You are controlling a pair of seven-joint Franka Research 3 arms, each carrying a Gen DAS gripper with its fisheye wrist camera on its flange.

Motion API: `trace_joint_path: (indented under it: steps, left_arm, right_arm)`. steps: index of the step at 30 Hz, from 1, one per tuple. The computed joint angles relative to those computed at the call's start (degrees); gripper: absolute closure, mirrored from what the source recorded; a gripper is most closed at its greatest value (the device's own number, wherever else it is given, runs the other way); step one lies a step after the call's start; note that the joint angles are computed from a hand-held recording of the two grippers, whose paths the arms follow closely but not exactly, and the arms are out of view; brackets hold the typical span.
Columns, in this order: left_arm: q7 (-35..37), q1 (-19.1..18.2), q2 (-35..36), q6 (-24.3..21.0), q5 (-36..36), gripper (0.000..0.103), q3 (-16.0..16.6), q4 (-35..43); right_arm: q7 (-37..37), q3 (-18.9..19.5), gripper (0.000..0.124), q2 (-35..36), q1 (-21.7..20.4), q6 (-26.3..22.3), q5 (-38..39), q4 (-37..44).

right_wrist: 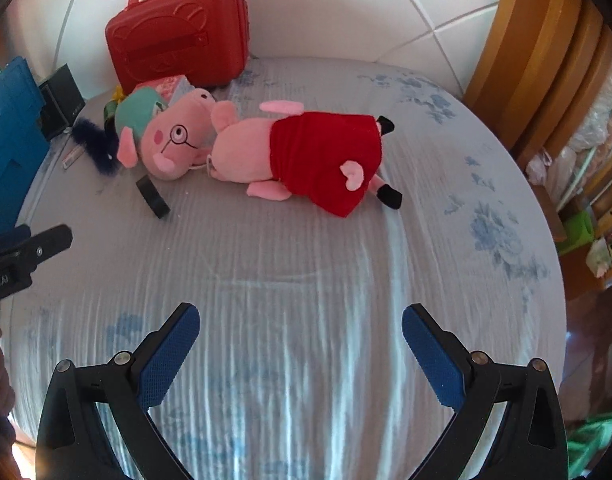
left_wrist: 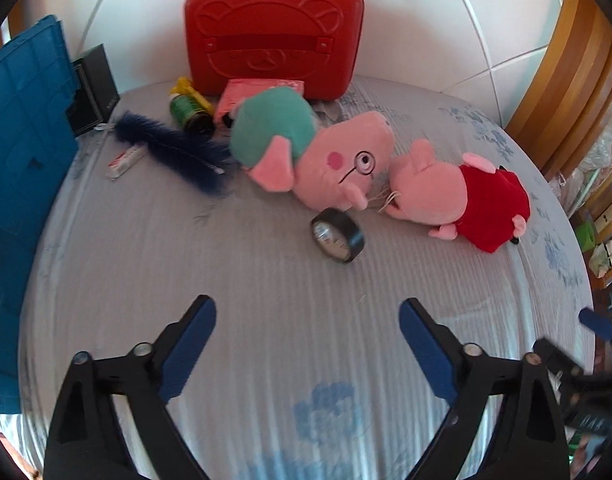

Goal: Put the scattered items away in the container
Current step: 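Move the left tool toward the black tape roll on the bed, then close the left gripper on the black tape roll and lift it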

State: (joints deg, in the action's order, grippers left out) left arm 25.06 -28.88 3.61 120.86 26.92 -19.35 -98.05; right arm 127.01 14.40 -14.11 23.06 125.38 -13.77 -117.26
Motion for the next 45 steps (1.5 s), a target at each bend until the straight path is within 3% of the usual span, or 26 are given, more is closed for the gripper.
trace_joint_path:
  steps: [7,10,12,17,22,25,30,31,35,38,42,43,44,45]
  left_arm:
    - [3.7,-1.88,13.89,-0.18,3.42,0.024,2.69,12.79]
    - [5.88,-2.01,16.4,-2.76,1.79,0.038,3.89,14.92]
    - [5.82,-1.04,13.83,-1.98,-0.1,0.038,4.17,10.78]
    - [3.75,-0.02,7.58,-5.83,1.0,0.038,4.1,2.47]
    - [4.5,2.63,3.18,0.18,-1.61,0.038,2.99,-3.64]
    - [6.52,2.78,4.69,1.82,-1.57,0.035,2.38,-1.87]
    - [10.13,2.6,5.35,9.27,-4.0,0.032,1.62,-1.34]
    - [10.81,2.08,6.69,8.4,-3.5,0.024,1.53,0.45]
    - [12.92,-0.62,14.09,3.06,-1.42,0.023,2.27,9.68]
    - [12.24,-1.71,15.47,4.81,-0.36,0.023,3.29,11.02]
    - [12.87,-2.15,20.29,3.59,-1.23,0.024,4.39,15.38]
    - [12.1,-2.6,20.38,4.43,-0.38,0.027,4.91,14.71]
    - [10.9,-3.2,19.68,5.54,1.05,0.048,5.41,13.45]
    - [10.43,-3.09,18.82,6.19,1.08,0.048,5.43,12.11]
  right_arm:
    - [-4.11,-2.27,0.021,3.32,-0.61,4.18,2.77,-1.18]
    - [-4.86,-2.62,0.021,5.33,-0.53,4.66,3.17,-0.22]
    - [-5.36,-2.93,0.021,6.26,-0.22,5.31,3.96,0.16]
    - [-6.83,-3.37,0.021,8.96,0.82,6.98,5.79,1.97]
    - [-7.52,-3.6,0.021,12.71,2.34,8.17,6.23,5.09]
    - [-6.44,-3.86,0.021,14.69,3.41,7.51,4.73,7.16]
    - [-4.84,-4.7,0.021,14.98,4.27,6.36,3.88,7.43]
    - [-4.56,-4.85,0.021,14.88,4.24,6.0,3.76,7.27]
    - [-2.47,-5.36,0.021,14.17,3.73,5.02,3.44,6.22]
    - [-2.01,-5.46,0.021,13.5,3.22,5.54,3.05,5.37]
    - [-1.63,-5.57,0.021,13.89,2.58,6.76,2.86,4.9]
    - [-1.59,-5.58,0.021,14.2,2.53,7.01,2.93,5.06]
    - [-1.58,-5.56,0.021,14.54,2.55,7.22,2.86,5.35]
    - [-1.71,-5.55,0.021,14.97,2.62,7.31,2.72,5.84]
